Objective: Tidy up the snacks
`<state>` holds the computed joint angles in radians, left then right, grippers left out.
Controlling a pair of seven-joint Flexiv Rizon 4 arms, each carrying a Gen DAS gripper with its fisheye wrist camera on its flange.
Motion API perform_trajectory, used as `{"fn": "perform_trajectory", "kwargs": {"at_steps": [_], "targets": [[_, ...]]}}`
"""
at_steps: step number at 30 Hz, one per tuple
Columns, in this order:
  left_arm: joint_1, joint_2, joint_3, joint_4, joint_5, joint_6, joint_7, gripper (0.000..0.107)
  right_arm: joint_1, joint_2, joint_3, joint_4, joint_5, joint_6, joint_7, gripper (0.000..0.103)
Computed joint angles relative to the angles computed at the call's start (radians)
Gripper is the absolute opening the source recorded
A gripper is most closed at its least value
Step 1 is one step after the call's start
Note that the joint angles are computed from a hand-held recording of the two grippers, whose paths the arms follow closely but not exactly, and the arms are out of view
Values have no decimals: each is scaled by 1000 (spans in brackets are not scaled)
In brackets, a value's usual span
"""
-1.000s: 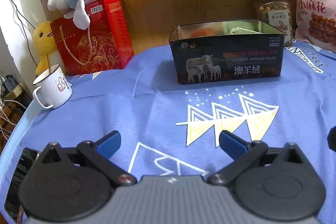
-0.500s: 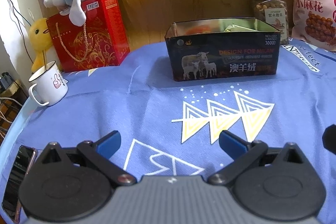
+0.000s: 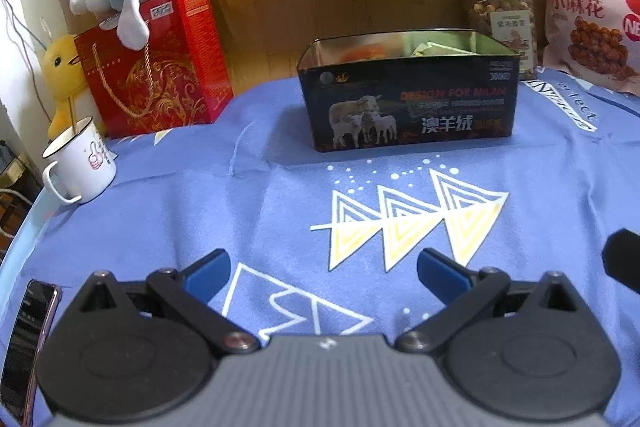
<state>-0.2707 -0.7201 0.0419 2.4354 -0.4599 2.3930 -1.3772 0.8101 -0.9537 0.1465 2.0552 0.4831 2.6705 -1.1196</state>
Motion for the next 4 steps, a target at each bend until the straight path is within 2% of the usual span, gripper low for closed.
{"fn": "perform_trajectory", "kwargs": {"at_steps": [4], "targets": [[12, 4, -6, 4, 30, 17, -8, 103, -1, 1, -1, 1, 1, 2, -3, 90]]}}
